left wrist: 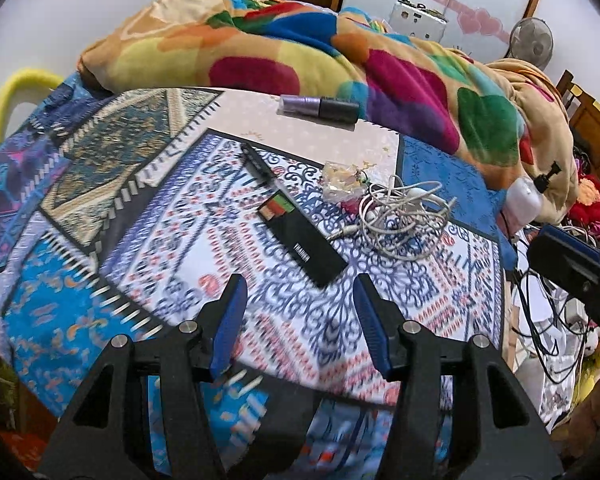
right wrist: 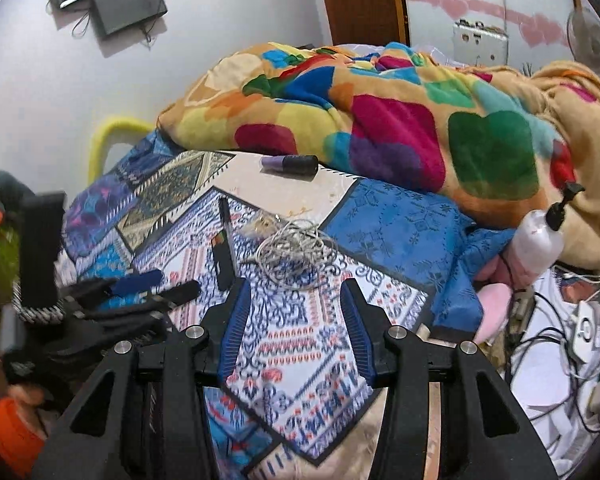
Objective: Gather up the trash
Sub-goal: 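Grasp the white cable with the right tool while the left tool grasps the black TRAINER card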
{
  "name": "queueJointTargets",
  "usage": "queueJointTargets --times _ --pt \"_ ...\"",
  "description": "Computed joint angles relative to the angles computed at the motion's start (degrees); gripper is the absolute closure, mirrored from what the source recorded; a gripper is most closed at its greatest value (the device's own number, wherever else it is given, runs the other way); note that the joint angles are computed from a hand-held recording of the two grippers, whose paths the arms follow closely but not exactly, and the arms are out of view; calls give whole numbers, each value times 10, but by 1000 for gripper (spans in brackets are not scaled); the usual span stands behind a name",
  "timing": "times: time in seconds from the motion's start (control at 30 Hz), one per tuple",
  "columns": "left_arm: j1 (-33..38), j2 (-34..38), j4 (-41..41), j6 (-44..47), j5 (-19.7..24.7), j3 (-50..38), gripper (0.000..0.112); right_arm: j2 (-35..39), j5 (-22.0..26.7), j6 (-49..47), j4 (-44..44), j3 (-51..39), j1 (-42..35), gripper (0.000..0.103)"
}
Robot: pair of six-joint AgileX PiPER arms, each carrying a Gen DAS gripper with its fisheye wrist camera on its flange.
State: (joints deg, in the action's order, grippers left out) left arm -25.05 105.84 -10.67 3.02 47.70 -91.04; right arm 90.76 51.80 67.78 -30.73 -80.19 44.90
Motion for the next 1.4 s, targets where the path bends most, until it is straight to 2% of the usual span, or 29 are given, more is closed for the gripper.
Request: queueJointTargets --times 0.13,0.27,0.33,0.43,0.53,0.57,0.63,0.67,0.7,0.83,1.1,1.2,1.23,1.3,1.37,1.4 --pt "-11 33 4 -18 -7 -23 58 23 -60 -33 53 -3 -48 60" --pt "-23 36 43 -51 -50 -7 58 68 -104 -90 131 -24 -92 60" --pt "-21 37 50 -56 -62 -1 58 95 -100 -103 147 -41 -100 60" --pt "-13 32 42 -44 -69 10 66 127 -79 -96 135 -63 -96 60" --pt "-1 22 21 -16 -64 24 73 126 -94 -90 135 -45 -95 60" --pt "-1 20 23 -13 -64 26 78 124 -97 -87 135 -41 -95 62" --pt "-2 12 33 -8 -63 37 88 110 -110 -76 129 -17 -93 79" --pt "-2 7 38 -7 -65 44 88 105 -112 -77 132 -9 -93 80" --pt "0 1 37 -1 -67 53 88 98 -113 -69 126 2 -90 86" --pt "8 -28 24 30 -74 93 88 70 -100 -44 99 33 -75 88" --pt "38 -80 -51 130 -52 153 88 7 -80 -62 110 92 -43 88" --pt "35 -90 -38 132 -52 161 88 -10 -68 -59 112 111 -32 88" --pt "33 -86 -29 124 -45 155 88 -14 -64 -60 111 115 -27 84" --pt "32 -73 -22 113 -27 137 86 -19 -53 -49 97 115 -17 84" --pt "33 -62 -20 99 -20 121 81 -21 -49 -48 85 110 -8 78" --pt "34 -58 -22 97 -18 116 80 -22 -44 -50 81 106 -4 65"
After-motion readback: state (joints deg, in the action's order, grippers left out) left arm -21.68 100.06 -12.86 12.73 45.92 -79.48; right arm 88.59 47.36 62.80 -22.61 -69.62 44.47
